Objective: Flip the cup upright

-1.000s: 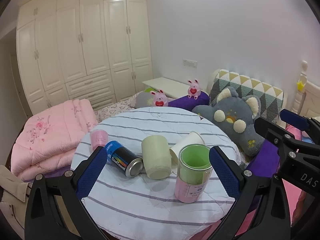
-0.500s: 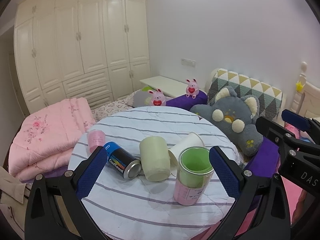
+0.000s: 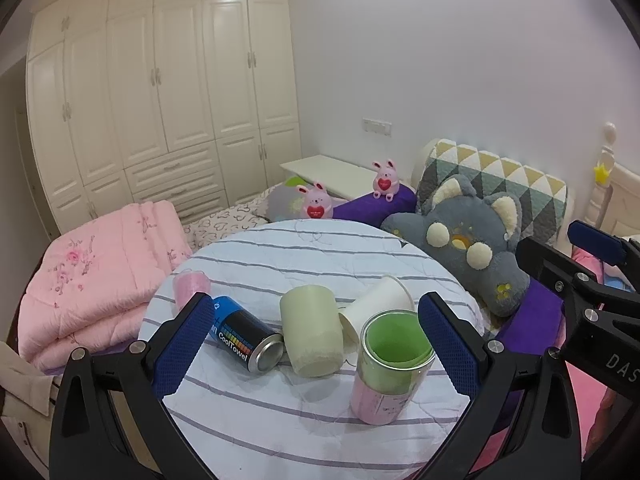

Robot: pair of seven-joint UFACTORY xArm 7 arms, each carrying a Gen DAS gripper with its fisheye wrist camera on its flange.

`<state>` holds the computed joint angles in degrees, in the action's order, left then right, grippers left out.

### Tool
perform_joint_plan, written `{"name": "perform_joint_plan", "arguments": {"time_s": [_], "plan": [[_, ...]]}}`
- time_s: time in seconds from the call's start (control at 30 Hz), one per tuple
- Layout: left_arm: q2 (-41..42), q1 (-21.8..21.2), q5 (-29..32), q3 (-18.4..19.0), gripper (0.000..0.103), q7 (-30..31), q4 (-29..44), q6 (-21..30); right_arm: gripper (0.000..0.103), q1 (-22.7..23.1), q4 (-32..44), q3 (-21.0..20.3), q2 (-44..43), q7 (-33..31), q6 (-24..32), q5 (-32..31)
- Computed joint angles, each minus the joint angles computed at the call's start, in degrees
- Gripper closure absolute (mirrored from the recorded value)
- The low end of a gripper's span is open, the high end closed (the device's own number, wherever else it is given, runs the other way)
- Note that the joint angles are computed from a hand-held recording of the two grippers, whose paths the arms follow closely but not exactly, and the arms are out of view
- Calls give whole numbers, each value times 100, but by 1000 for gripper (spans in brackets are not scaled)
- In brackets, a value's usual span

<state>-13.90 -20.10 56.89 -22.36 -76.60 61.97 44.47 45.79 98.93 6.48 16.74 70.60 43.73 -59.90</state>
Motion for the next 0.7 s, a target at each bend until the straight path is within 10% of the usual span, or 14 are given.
{"name": "perform_joint_plan", "arguments": {"time_s": [0.7], "plan": [[56, -64, 34, 28, 0, 42, 35, 29, 22, 51, 145, -69, 110, -70, -10, 42]]}}
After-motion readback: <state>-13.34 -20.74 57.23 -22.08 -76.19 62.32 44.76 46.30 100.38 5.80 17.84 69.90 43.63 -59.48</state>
